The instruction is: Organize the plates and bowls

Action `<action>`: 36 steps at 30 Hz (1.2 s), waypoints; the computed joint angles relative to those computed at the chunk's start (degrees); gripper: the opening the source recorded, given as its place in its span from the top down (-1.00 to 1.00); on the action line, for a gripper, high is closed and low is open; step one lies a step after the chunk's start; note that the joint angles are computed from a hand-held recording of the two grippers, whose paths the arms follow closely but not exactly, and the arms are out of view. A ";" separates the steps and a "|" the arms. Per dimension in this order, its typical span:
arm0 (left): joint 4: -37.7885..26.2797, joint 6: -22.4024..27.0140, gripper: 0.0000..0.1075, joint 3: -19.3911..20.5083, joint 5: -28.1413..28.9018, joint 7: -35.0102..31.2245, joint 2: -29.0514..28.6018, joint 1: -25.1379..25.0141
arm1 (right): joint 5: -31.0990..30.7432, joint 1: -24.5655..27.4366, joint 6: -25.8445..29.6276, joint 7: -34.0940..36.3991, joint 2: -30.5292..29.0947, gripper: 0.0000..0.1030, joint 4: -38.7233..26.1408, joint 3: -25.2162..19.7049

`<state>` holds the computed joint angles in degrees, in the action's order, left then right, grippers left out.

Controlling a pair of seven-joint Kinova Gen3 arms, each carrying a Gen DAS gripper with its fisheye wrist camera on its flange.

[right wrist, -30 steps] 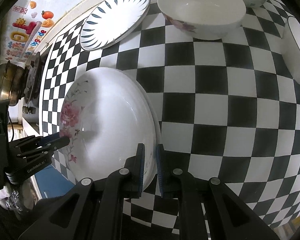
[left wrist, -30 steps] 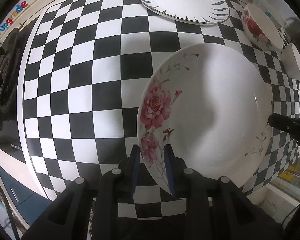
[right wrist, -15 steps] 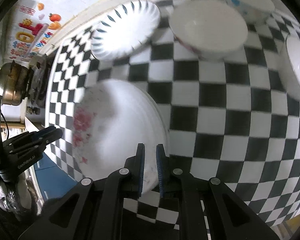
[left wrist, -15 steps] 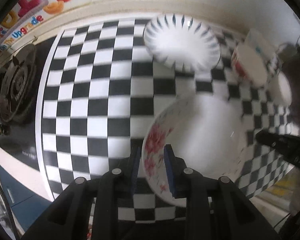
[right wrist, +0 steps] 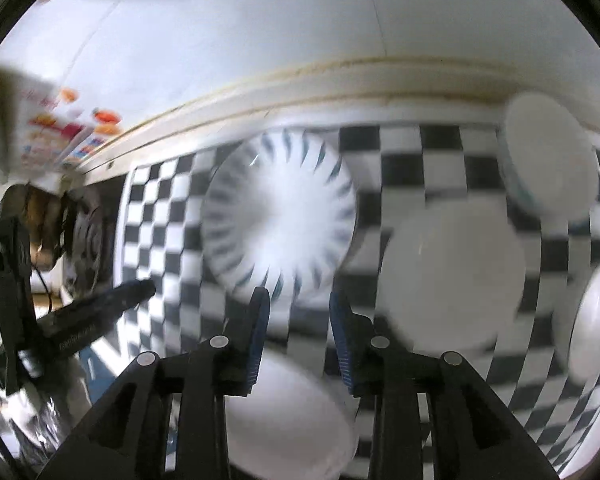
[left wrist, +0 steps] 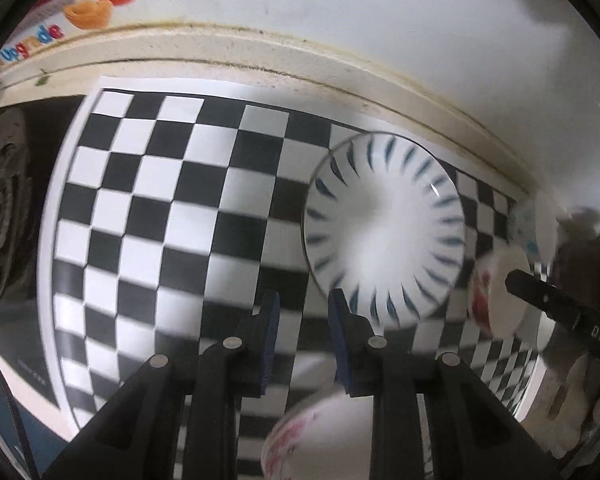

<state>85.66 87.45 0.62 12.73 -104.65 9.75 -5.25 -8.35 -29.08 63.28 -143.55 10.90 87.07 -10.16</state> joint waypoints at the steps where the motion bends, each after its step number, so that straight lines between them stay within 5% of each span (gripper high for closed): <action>1: -0.82 0.01 0.57 0.15 -0.13 0.86 1.77 0.35 | -0.91 1.38 0.82 1.83 2.18 0.34 -1.47 0.56; 14: -4.52 -0.73 0.58 2.38 -0.96 1.53 13.14 2.23 | -7.83 8.50 3.09 12.50 15.55 0.37 -5.53 1.78; 17: -3.16 -2.01 0.65 2.76 0.66 0.02 12.78 1.78 | -8.57 8.94 3.23 14.41 16.66 0.43 -5.69 1.57; 19: -2.48 -2.92 0.65 2.57 0.25 0.09 12.07 2.21 | -9.16 9.03 4.74 15.21 17.81 0.67 -6.50 1.36; 36: -0.59 -4.42 0.65 2.35 -0.29 -0.24 6.70 3.10 | -7.49 5.87 5.44 14.16 15.73 0.71 -7.72 1.73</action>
